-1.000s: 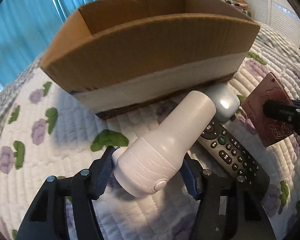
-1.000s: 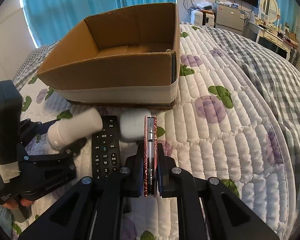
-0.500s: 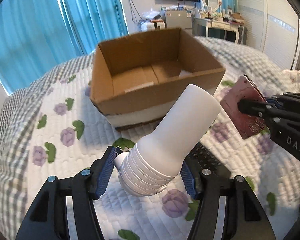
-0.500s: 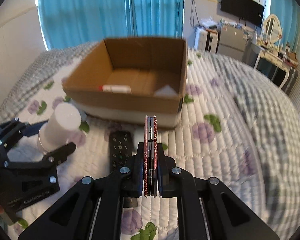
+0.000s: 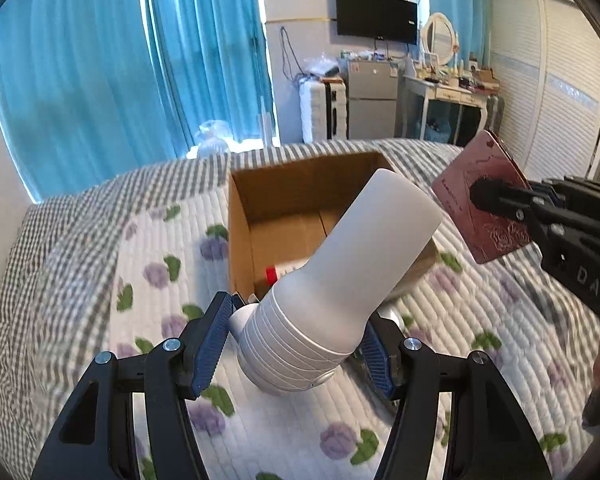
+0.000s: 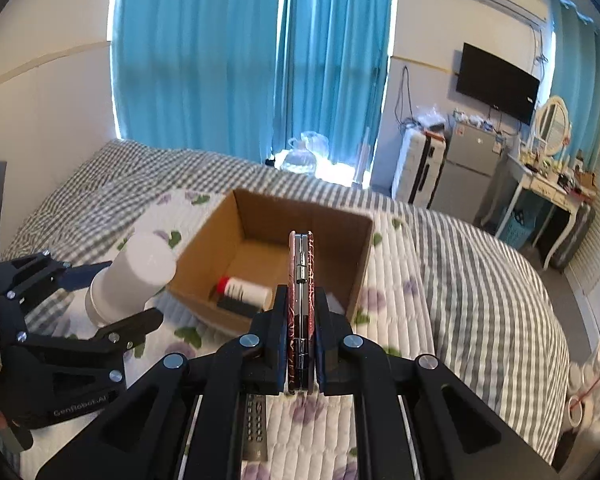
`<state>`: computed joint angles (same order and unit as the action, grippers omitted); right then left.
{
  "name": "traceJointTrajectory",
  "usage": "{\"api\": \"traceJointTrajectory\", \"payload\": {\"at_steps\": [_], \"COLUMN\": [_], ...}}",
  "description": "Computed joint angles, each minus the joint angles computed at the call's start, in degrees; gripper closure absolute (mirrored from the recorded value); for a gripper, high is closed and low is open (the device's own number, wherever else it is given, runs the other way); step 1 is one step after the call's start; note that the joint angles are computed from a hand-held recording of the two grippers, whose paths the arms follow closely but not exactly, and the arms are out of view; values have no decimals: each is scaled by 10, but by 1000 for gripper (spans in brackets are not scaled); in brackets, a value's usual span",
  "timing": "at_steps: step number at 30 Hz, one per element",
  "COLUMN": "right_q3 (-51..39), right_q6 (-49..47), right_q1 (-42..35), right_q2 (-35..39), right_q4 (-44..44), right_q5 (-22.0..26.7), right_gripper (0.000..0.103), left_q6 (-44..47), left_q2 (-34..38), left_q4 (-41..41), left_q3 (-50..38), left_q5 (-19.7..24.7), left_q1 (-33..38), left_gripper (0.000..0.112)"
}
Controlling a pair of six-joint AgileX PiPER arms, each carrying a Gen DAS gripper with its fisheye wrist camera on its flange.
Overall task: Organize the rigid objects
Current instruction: 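Carry the phone case and white bottle into the box and release both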
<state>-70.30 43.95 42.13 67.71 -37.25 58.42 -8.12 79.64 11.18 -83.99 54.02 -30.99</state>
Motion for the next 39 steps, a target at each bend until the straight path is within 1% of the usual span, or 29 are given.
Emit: {"api": "traceJointTrajectory", "payload": {"at_steps": [3,6,7,13,18,22,24,25,27,28,30,33,34,39], "right_q3": [-25,-42,-49,-80,-91,-84,-77,-74,-70,-69,-71,-77,-80,-105], "right_q6": [-40,-78,-91,-173,-228,-275,-308,-313,-312,-311,-306,-287,-283,-248], "right_q1": [-38,-83,-97,-190,-244,-279,-295,-298,-299,-299,-296,-283,-280,-243], "right_q2": [24,50,60,135,186,206,209,211,211,210,207,197,195,190], "right_q4": [22,49,61,130,179,226,260,265,263,263,257,237,233,196], "right_q5": [-28,-64,-74,-139,-183,-215,-225,-229,-231,-229,-223,-208,-203,-165], "right_gripper": [94,94,94,94,94,94,94,94,94,94,94,94,94,94], "left_q6": [7,12,16,21,23,24,34,34,25,18,13,11,12,19], "left_q2": [49,115,146,291,388,431,436,435,433,429,413,378,360,297], "left_q4": [4,7,6,20,30,35,36,41,57,64,65,42,33,5], "left_q3": [-60,-135,-169,-308,-398,-443,-447,-442,-438,-430,-409,-381,-363,-318], "left_q5": [8,21,28,57,88,105,104,101,104,101,90,81,70,43], "left_q1": [10,20,23,22,17,17,14,12,6,4,4,13,19,42], "left_gripper": [50,50,50,50,50,50,49,47,34,31,31,31,31,31]}}
